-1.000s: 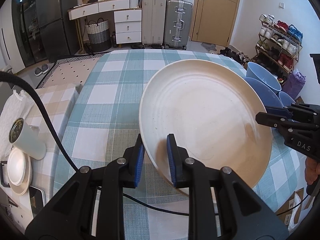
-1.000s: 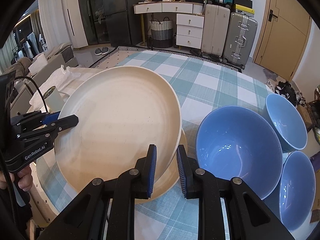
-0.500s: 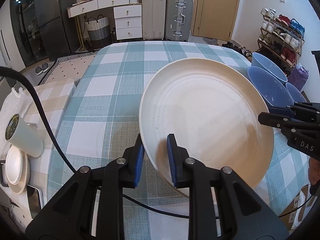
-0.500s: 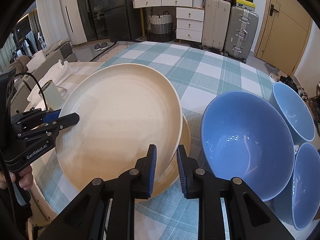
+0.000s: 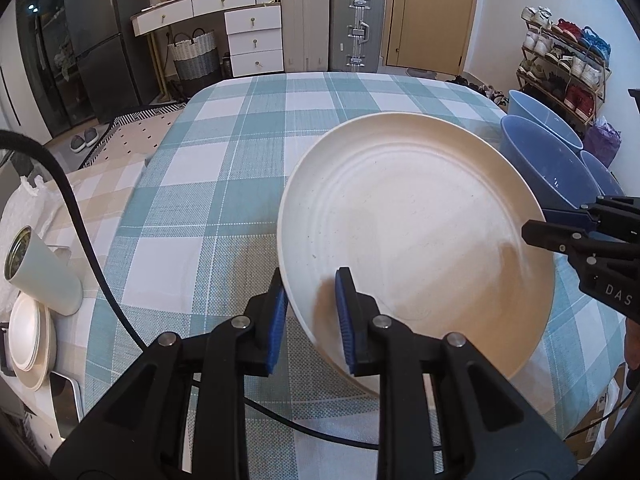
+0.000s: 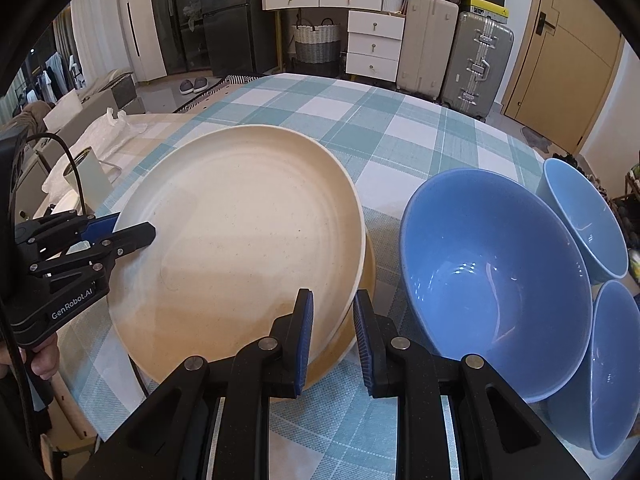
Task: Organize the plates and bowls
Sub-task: 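Lower the held plate onto the cream plate stack with both tools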
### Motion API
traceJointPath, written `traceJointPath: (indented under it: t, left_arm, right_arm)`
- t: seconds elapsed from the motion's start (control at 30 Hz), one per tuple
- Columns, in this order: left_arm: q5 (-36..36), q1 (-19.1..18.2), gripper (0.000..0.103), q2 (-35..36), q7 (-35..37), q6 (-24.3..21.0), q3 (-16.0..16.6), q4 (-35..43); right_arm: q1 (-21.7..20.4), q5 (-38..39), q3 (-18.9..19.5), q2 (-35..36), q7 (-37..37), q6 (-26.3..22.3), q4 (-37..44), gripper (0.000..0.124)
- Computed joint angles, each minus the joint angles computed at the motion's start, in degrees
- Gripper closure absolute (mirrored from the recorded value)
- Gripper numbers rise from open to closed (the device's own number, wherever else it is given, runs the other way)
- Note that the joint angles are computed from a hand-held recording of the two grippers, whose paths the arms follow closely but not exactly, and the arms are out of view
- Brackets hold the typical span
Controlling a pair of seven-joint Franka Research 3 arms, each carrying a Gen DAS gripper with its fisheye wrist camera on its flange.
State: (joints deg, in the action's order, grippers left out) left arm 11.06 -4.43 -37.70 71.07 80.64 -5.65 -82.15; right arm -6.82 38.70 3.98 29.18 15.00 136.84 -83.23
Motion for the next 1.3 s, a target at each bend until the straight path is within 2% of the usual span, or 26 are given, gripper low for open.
traceJointPath:
  t: [1.0, 1.2, 1.3]
  left_arm:
    - [4.5, -0.1, 0.08, -2.2, 2.1, 1.9, -2.8, -6.2]
    - [5.2, -0.1, 0.08, -2.5, 2.4, 2.1, -3.1, -7.0]
    - [5.3, -0.2, 0.08, -2.6, 2.7, 2.3, -3.1, -7.4]
  right_arm:
    - [1.0, -1.4, 0.2, -0.4, -1.6, 7.8, -4.4, 0.101]
    - [1.2, -1.2, 0.7, -0.9, -2.7, 10.5, -5.9, 0.101]
    - [1.4, -1.0, 1.0, -1.5, -4.3, 13.5, -7.6, 0.101]
